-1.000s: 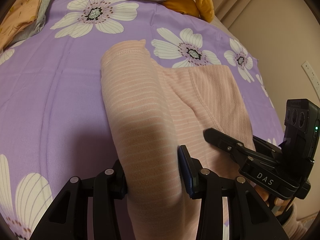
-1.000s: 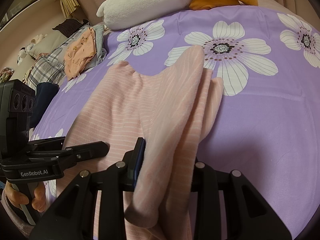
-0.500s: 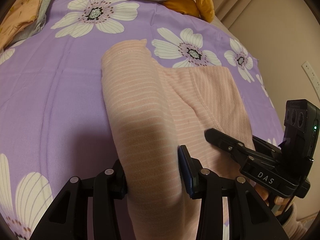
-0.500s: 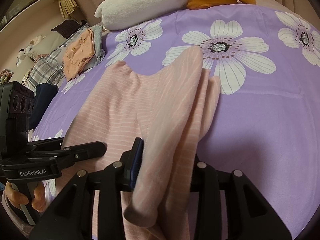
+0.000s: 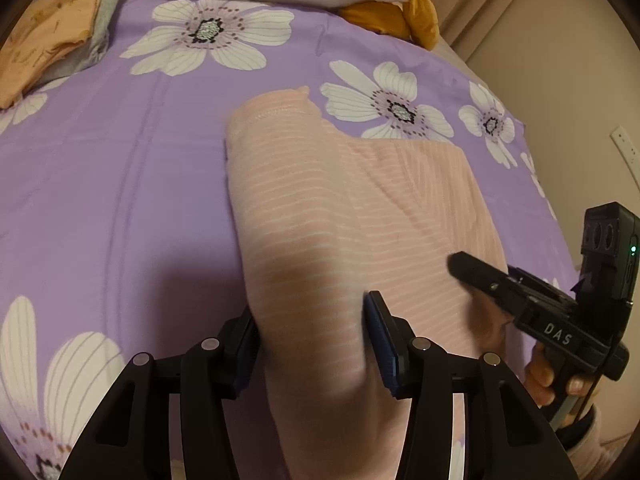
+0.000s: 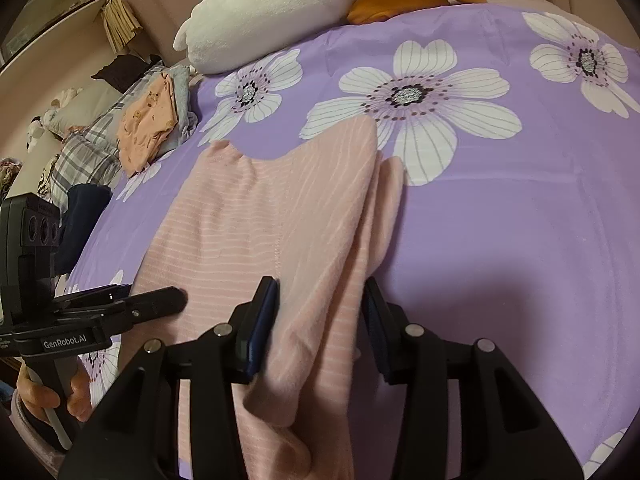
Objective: Fold small clothes
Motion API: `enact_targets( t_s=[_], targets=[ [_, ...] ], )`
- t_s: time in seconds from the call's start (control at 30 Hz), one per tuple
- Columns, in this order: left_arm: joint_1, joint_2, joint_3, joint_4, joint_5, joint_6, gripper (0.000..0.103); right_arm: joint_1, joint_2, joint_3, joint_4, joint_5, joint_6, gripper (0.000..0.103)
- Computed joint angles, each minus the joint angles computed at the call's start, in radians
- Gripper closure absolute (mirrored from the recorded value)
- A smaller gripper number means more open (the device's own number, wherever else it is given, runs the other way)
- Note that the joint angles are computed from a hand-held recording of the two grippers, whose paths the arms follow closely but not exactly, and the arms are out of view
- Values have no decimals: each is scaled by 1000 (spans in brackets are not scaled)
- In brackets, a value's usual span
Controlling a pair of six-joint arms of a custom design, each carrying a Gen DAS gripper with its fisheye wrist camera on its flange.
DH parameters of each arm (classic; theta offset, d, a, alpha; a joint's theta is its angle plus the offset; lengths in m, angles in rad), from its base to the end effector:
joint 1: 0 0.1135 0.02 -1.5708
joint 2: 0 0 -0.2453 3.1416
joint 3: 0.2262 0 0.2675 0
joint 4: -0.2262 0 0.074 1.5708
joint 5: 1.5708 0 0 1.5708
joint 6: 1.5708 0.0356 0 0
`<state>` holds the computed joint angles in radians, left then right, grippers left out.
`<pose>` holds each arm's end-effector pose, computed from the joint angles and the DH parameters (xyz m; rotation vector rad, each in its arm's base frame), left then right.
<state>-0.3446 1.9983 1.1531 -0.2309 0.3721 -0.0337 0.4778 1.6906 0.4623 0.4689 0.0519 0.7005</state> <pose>0.3631 -0.1441 0.0872 0.5367 2.6081 -0.6180 0.2431 0.1238 0.0562 0.2920 2.3715 0.5187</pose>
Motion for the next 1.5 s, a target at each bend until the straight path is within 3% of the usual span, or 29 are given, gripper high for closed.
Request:
enact_targets(
  t_s=[0.47, 0.73, 0.83, 0.9, 1.03, 1.23, 1.33, 1.5],
  targets=[
    [9, -110, -89, 8, -95, 18, 54, 1, -137, -101, -57, 68, 42, 57],
    [10, -183, -114, 20, -146, 1, 54, 51, -367, -164, -275, 252, 38, 58],
    [-2, -203, -105, 32, -119, -2, 54, 81, -481, -207, -291, 246, 7, 62],
    [-34, -211, -106, 60, -127, 18, 54, 122, -505, -218, -258, 220, -10, 71],
    [-101, -124, -48, 67, -151, 43, 54, 207, -377, -182, -160, 171, -17, 80],
    [-130, -34, -27, 91, -212, 38, 54, 270, -130, -82, -151, 178, 8, 85],
    [-137, -76, -69, 101, -227, 48, 54, 268, -121, -95, -135, 175, 17, 85],
    [-144, -244, -255, 157, -221, 66, 54, 296, -201, -124, -168, 207, 45, 80]
  ],
)
